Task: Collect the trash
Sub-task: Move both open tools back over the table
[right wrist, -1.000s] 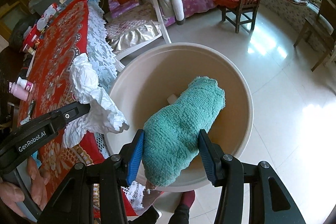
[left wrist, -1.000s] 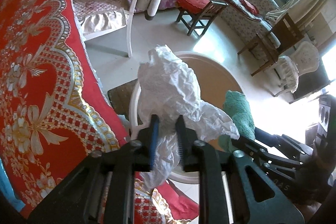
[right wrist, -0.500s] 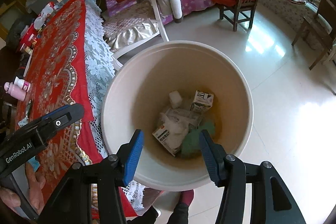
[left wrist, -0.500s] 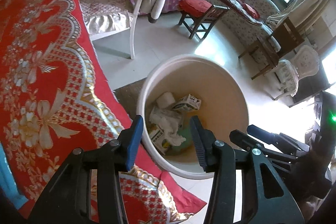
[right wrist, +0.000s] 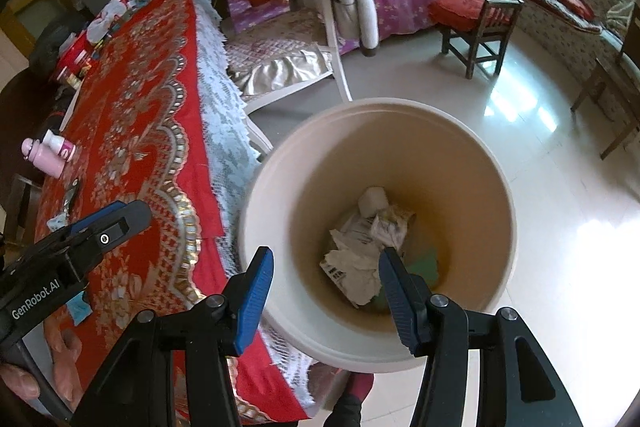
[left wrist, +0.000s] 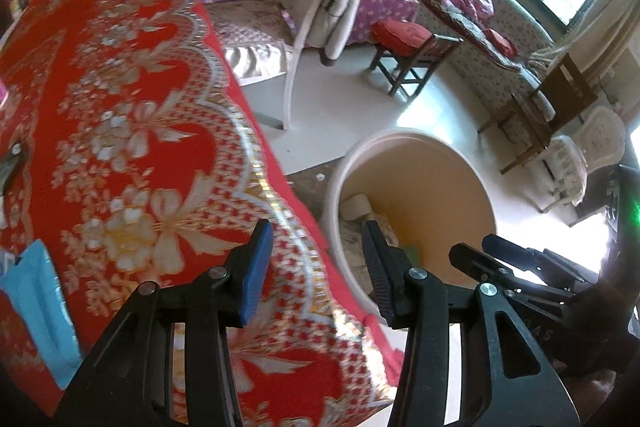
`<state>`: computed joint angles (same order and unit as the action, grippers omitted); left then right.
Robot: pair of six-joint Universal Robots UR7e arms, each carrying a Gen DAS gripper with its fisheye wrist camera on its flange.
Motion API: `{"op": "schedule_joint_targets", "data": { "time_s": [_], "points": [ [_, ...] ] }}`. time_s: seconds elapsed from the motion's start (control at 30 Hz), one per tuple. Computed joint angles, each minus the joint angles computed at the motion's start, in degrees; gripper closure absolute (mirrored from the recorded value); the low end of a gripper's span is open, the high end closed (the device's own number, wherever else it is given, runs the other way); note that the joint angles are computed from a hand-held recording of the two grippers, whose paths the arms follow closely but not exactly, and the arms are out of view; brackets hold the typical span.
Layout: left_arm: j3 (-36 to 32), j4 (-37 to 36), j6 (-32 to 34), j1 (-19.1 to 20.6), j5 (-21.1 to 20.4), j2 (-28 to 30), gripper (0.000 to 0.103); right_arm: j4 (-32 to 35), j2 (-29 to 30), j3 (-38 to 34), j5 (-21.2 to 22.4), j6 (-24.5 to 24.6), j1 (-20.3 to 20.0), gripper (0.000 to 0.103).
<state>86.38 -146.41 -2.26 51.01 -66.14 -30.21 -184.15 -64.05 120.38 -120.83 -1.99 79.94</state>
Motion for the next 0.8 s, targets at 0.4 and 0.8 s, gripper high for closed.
{"op": "schedule_joint_targets", "data": {
  "time_s": [0.4,0.8],
  "points": [
    [3.36,-1.54,-1.18,2.62,3.87,-5.65,0.059,1.87,5.35,-5.37,0.09,-0.64,5.17,0.050],
    [4.77,-1.29,-2.87,8.23,8.04,-11.77,0.059,6.53,13.78,-13.52,1.20,-1.72,11.00,0.047]
  ]
}}
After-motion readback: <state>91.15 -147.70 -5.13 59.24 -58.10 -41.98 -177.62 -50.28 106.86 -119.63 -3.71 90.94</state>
